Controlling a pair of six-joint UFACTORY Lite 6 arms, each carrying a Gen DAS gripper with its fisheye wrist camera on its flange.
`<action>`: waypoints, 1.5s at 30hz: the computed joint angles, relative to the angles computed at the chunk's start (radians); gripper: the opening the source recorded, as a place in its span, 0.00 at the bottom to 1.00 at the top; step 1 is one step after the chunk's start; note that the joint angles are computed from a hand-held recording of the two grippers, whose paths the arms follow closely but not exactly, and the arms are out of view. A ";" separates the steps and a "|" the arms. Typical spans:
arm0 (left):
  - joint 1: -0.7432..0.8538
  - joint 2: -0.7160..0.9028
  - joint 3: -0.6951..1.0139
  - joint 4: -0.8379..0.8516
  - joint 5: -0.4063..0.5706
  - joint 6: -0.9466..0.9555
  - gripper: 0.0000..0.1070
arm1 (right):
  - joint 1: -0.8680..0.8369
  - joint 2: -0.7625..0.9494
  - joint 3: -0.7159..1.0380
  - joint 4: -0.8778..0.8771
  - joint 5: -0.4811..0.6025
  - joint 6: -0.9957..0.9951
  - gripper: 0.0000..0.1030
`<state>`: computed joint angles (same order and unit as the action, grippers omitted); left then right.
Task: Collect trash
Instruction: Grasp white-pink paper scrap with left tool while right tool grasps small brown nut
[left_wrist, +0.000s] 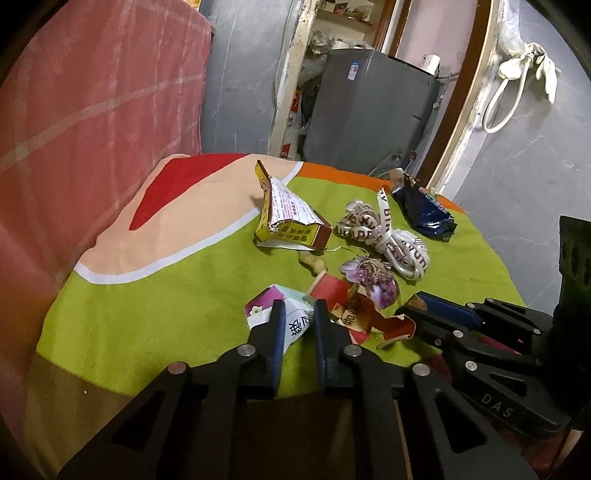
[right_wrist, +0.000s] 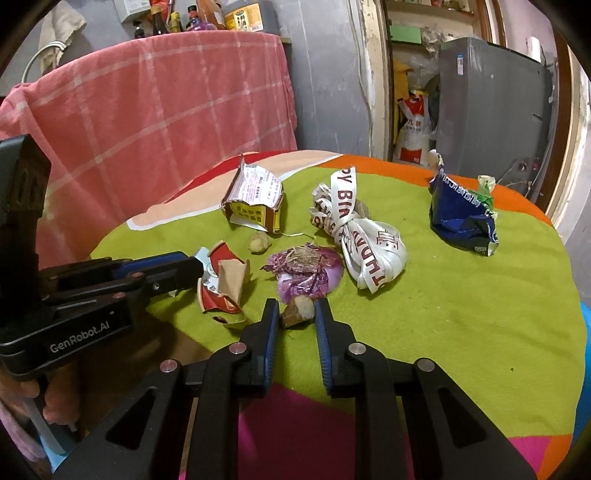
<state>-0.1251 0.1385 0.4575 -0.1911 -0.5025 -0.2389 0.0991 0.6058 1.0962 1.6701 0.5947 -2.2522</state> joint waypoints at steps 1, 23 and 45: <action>-0.006 -0.006 -0.004 -0.013 -0.001 0.008 0.09 | -0.001 -0.003 -0.005 0.006 0.001 -0.008 0.17; -0.044 -0.250 -0.195 -0.215 0.024 0.094 0.03 | -0.067 -0.120 -0.166 0.119 0.070 -0.161 0.17; 0.135 -0.468 -0.381 0.292 0.044 -0.335 0.04 | -0.123 -0.163 -0.229 0.114 0.132 -0.187 0.17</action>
